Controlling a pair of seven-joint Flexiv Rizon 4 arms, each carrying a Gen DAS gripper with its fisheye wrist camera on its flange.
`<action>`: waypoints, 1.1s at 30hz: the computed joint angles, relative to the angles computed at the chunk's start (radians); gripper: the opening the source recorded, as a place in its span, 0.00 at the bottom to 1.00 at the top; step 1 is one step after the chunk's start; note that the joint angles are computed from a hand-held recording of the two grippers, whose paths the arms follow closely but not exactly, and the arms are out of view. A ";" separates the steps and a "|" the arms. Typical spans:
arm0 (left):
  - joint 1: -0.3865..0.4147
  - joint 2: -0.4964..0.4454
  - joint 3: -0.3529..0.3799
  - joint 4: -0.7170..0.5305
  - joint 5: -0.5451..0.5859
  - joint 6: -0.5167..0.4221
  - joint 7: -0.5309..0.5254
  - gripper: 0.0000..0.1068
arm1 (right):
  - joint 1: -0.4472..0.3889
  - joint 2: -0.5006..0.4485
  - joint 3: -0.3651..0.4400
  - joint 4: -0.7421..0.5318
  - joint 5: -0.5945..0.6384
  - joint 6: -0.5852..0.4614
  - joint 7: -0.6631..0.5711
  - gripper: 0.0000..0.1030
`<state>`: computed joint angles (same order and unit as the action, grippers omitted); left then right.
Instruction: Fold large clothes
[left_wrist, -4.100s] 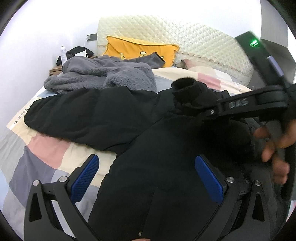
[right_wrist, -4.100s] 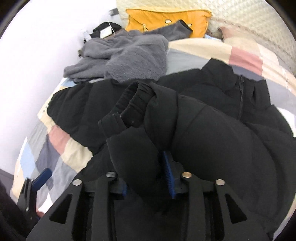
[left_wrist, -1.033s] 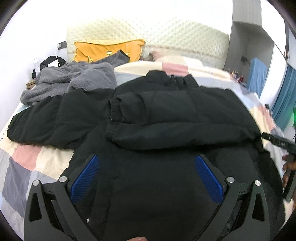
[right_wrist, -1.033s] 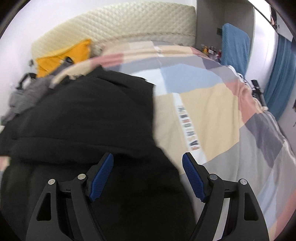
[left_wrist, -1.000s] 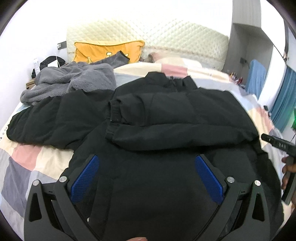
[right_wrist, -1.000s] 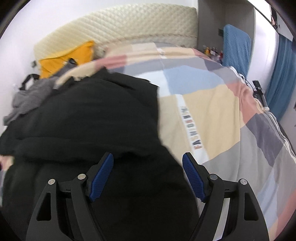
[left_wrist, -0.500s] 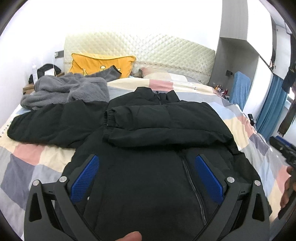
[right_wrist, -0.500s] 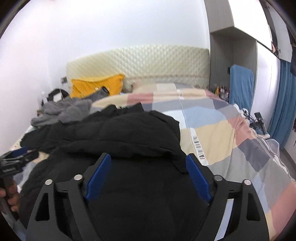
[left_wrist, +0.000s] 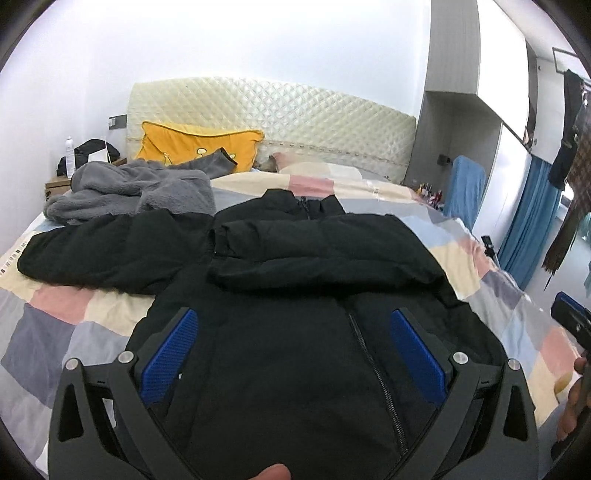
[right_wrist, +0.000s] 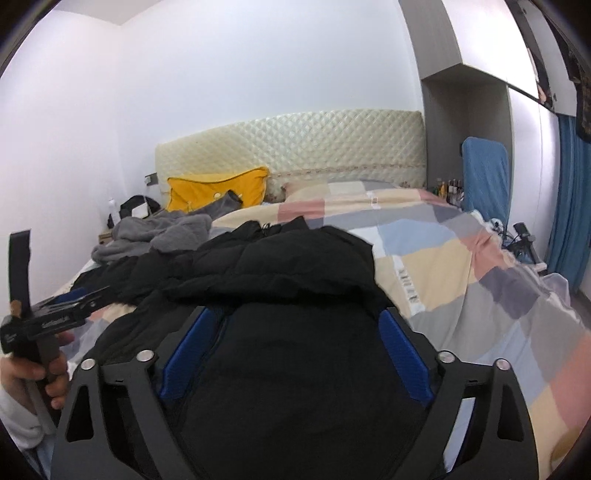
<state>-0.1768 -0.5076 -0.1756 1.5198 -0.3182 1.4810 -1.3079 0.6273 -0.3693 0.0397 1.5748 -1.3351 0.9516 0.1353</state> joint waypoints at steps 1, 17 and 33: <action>-0.010 -0.002 0.014 -0.006 0.008 -0.009 -0.006 0.96 | 0.007 -0.008 0.000 -0.009 0.002 -0.017 -0.024 0.91; 0.014 -0.012 0.090 -0.165 0.049 -0.185 -0.088 0.96 | 0.004 -0.044 -0.026 -0.032 -0.080 -0.014 0.050 0.94; 0.164 -0.130 0.209 -0.608 0.162 -0.552 -0.183 0.96 | 0.022 -0.071 -0.028 -0.053 -0.024 -0.055 0.033 0.94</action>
<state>-0.0125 -0.6372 0.0330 0.9114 -0.1566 0.9292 -1.4913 0.6491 -0.4401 0.0117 1.5217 -1.3595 0.8966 0.1681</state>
